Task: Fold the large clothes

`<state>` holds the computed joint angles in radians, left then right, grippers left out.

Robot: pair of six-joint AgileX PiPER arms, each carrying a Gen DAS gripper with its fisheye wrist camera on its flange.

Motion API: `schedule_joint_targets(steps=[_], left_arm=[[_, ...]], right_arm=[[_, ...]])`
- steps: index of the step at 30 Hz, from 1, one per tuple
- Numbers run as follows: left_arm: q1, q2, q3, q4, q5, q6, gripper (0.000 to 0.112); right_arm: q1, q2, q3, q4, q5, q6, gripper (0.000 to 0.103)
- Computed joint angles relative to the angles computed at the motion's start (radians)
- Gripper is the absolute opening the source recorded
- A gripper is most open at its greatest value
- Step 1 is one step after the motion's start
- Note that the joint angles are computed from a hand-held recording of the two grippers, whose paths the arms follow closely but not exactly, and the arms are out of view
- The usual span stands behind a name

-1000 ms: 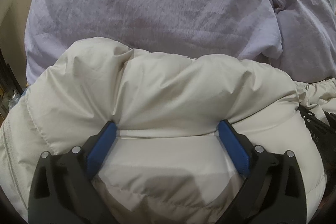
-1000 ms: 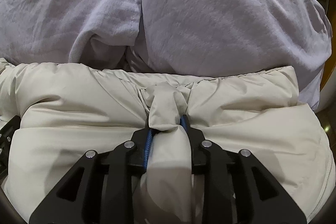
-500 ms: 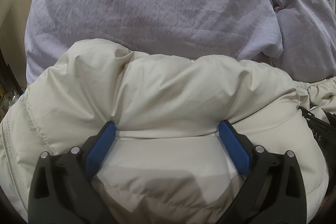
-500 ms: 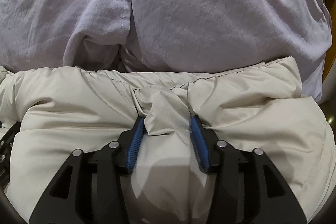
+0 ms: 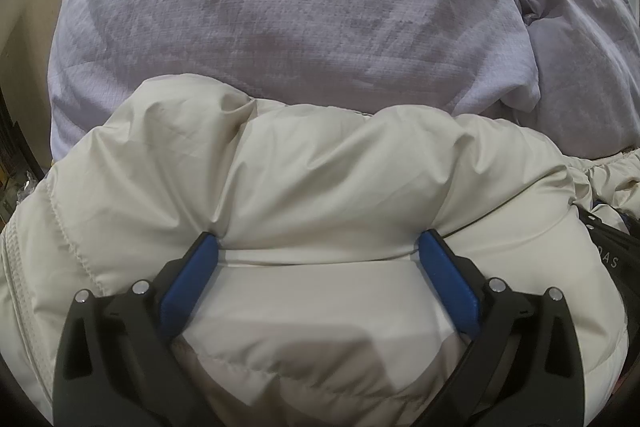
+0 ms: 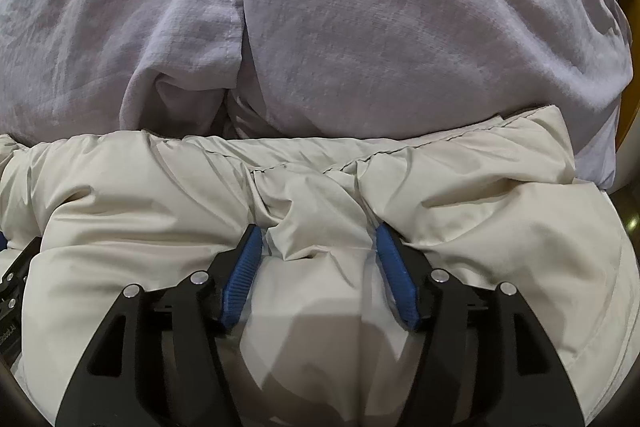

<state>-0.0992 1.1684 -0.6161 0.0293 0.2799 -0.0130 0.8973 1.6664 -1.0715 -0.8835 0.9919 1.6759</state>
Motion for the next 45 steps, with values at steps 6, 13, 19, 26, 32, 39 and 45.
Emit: schedule_joint_targets(steps=[6,13,19,26,32,39,45], left_arm=[[-0.002,0.018,-0.014,0.007,0.006,-0.015,0.101],[0.012,0.043,-0.035,-0.019,0.006,0.015,0.101],[0.006,0.036,-0.035,0.065,0.007,-0.076,0.101],[0.086,0.011,-0.134,-0.098,0.132,0.088,0.101],[0.108,0.008,-0.184,0.173,0.089,-0.136,0.101],[0.207,0.188,-0.23,-0.107,0.073,0.157,0.101],[0.201,0.223,-0.236,-0.094,0.055,0.146,0.101]], right_arm=[[0.061,-0.099,-0.01,-0.023,0.07,0.057,0.081],[0.117,-0.06,-0.06,-0.06,-0.063,0.065,0.081],[0.095,-0.001,-0.063,-0.047,-0.114,0.043,0.084],[0.064,0.035,-0.046,-0.037,-0.164,0.024,0.087],[0.067,0.05,-0.065,-0.035,-0.157,0.019,0.087],[0.084,0.027,-0.045,-0.044,-0.164,0.043,0.089],[0.082,-0.009,-0.028,-0.035,-0.162,0.03,0.09]])
